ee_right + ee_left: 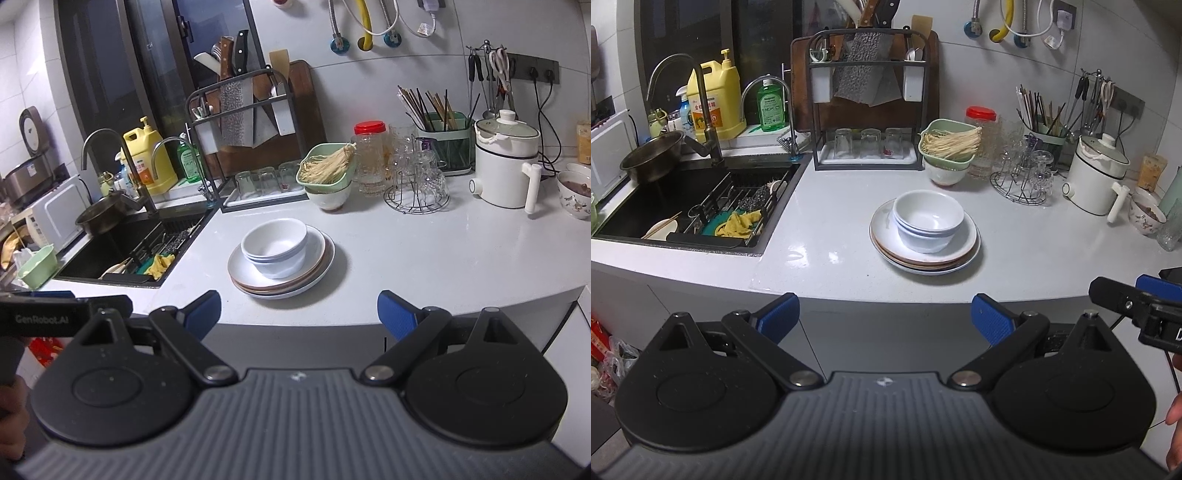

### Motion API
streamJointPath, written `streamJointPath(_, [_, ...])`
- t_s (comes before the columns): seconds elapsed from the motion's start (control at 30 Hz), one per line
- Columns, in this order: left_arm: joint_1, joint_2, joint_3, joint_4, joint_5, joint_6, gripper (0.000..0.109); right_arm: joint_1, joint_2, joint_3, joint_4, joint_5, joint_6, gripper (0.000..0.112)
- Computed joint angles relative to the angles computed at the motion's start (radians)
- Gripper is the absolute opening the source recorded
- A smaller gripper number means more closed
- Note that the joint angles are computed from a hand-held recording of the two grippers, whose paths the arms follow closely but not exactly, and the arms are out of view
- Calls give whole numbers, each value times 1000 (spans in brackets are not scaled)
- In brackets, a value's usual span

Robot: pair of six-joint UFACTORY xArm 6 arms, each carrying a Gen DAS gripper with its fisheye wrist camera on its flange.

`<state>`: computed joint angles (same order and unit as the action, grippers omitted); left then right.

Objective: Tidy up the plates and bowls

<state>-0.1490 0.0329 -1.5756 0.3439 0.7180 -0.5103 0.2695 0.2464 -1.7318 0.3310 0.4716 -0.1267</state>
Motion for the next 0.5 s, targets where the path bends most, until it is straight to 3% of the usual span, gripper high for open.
streamJointPath(0.5, [43, 29, -24, -58, -12, 41, 101, 15, 74, -118, -50, 45, 40, 93])
